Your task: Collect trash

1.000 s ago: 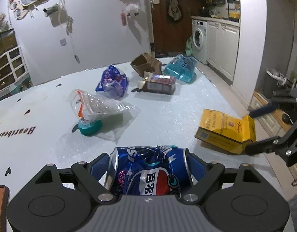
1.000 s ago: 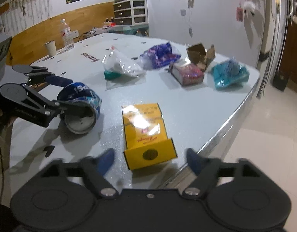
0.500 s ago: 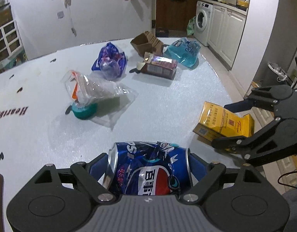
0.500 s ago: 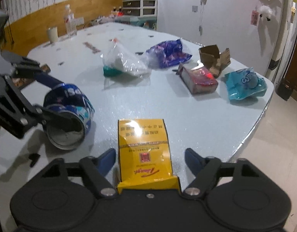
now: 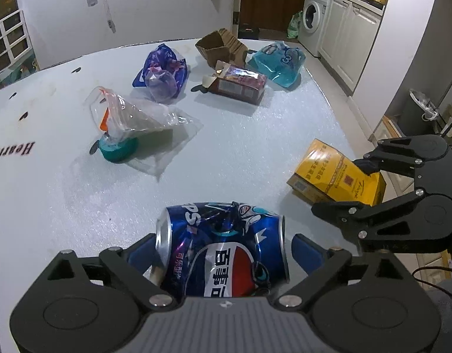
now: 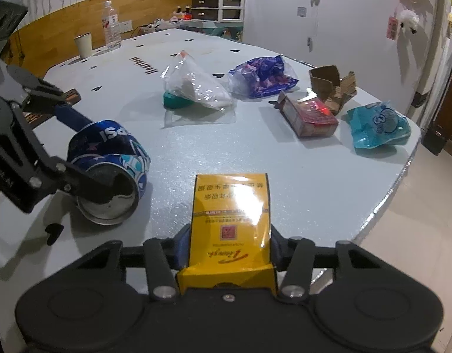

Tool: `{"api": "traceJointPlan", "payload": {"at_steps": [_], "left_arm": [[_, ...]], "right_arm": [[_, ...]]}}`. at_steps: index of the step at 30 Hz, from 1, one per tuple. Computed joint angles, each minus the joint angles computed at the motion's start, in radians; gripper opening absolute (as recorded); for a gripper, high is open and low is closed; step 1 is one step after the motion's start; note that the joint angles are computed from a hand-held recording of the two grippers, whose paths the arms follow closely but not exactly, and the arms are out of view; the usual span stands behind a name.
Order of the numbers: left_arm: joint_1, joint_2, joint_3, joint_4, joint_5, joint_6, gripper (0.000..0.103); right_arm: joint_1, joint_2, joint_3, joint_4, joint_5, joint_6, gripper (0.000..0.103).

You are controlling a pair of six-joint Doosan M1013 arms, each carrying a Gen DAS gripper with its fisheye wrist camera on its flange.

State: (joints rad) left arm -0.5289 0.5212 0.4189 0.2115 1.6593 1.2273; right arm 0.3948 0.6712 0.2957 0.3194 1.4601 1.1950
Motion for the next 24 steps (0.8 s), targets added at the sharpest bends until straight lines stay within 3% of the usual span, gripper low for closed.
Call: {"api": "traceJointPlan", "payload": {"at_steps": [2, 6, 24], "left_arm": [[-0.007, -0.01, 0.018, 0.026, -0.022, -0.013, 0.088], [-0.02, -0.026, 0.05, 0.059, -0.054, -0.021, 0.085], [-0.135, -0.142, 0.268, 0.39, -0.338, -0.179, 0.084]], "right_arm": [[0.0, -0.019, 0.036, -0.008, -0.025, 0.005, 0.052], [-0.003, -0.049, 0.088, -0.013, -0.066, 0.023, 0.052], [-0.019, -0.202, 0.286, -0.042, -0.295, 0.156, 0.052]]}}
